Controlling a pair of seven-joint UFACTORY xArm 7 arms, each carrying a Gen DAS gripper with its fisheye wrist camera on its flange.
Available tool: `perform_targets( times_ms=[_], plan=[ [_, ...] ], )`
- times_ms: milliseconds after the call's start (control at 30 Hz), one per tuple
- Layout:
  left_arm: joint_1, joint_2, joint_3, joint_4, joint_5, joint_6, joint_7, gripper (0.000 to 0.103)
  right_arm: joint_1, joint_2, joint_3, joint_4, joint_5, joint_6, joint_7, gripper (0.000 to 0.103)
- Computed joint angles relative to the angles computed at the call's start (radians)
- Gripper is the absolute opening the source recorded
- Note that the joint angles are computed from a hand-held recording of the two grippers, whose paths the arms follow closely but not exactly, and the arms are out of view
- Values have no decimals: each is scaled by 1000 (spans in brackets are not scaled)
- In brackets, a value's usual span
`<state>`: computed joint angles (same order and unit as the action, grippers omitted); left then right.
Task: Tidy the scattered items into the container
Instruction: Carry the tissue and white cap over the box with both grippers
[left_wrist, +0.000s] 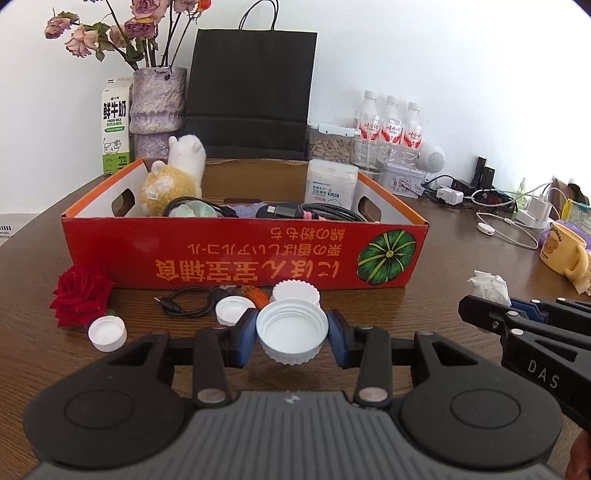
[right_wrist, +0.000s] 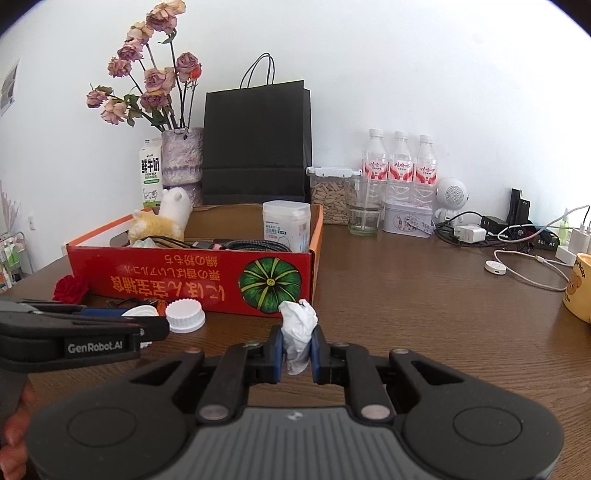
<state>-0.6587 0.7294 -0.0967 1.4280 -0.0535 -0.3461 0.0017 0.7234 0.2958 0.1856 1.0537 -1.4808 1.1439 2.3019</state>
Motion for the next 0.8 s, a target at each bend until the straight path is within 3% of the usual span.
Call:
perform_targets(
  times_ms=[267,467,633,800],
  plan=[
    [92,15,-54,45,49,-27,-27,41,4,71,-33,119,-56,0,-37,13],
    [106,46,-33,137,57,-54,-17,41,2,135,-78,254,-124,-31,-104,13],
    [101,121,-9,298,49,-13,-7,41,-10,212,-129,385,-162,-81,-144,13],
    [73,260,27,542,25,47,-10,41,-28,277,-187,458,-192,-126,-81,13]
  ],
)
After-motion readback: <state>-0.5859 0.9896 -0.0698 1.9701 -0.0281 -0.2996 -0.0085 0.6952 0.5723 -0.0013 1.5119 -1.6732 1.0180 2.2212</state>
